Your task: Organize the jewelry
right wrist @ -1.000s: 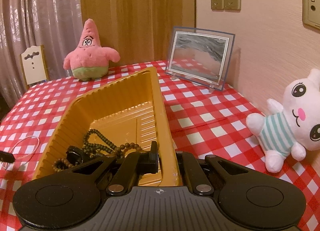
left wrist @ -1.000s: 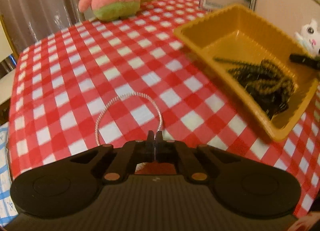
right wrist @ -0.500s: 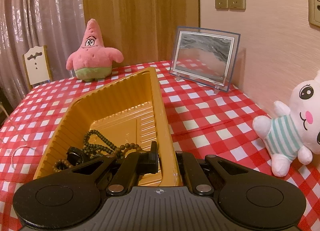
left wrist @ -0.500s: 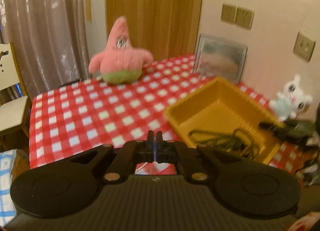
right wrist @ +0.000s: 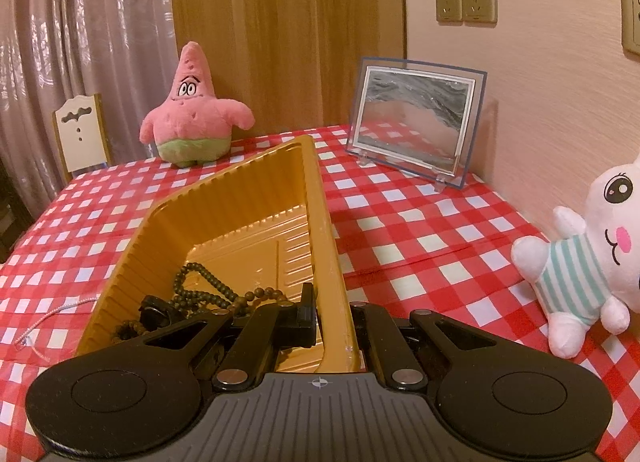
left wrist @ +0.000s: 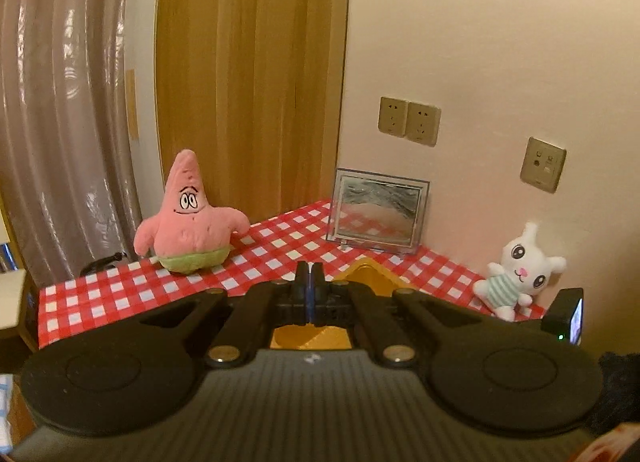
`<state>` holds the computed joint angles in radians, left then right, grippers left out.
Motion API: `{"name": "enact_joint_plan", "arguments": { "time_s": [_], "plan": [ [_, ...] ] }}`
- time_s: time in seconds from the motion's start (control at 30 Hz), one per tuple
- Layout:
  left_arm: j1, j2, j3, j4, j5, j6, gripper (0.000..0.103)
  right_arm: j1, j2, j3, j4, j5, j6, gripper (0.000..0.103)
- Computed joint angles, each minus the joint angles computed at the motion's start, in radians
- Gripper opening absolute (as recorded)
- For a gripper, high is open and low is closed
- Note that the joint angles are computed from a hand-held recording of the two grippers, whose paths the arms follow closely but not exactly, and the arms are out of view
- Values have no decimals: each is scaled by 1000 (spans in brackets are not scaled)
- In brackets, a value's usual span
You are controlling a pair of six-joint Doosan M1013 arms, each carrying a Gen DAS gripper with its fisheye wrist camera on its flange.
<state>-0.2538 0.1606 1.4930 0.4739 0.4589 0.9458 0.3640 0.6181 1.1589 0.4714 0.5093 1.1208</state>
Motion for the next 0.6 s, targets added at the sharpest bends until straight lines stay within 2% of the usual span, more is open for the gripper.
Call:
{"name": "enact_joint_plan", "arguments": {
  "time_s": [0.1, 0.13, 0.2, 0.4, 0.6],
  "plan": [
    [1, 7, 10, -17, 40, -20, 0, 0, 0, 0, 1, 2, 1, 4],
    [3, 9, 17, -35, 51, -12, 5, 0, -1, 1, 2, 2, -1, 4],
    [-1, 17, 35, -32, 90, -31, 7, 0, 0, -1, -4, 2, 0, 4],
    [13, 65, 88, -243, 163, 54, 11, 1, 0, 1, -13, 9, 3, 4],
    [18, 129, 94, -369, 192, 191, 11, 1, -1, -3, -27, 21, 12, 4]
  ]
}}
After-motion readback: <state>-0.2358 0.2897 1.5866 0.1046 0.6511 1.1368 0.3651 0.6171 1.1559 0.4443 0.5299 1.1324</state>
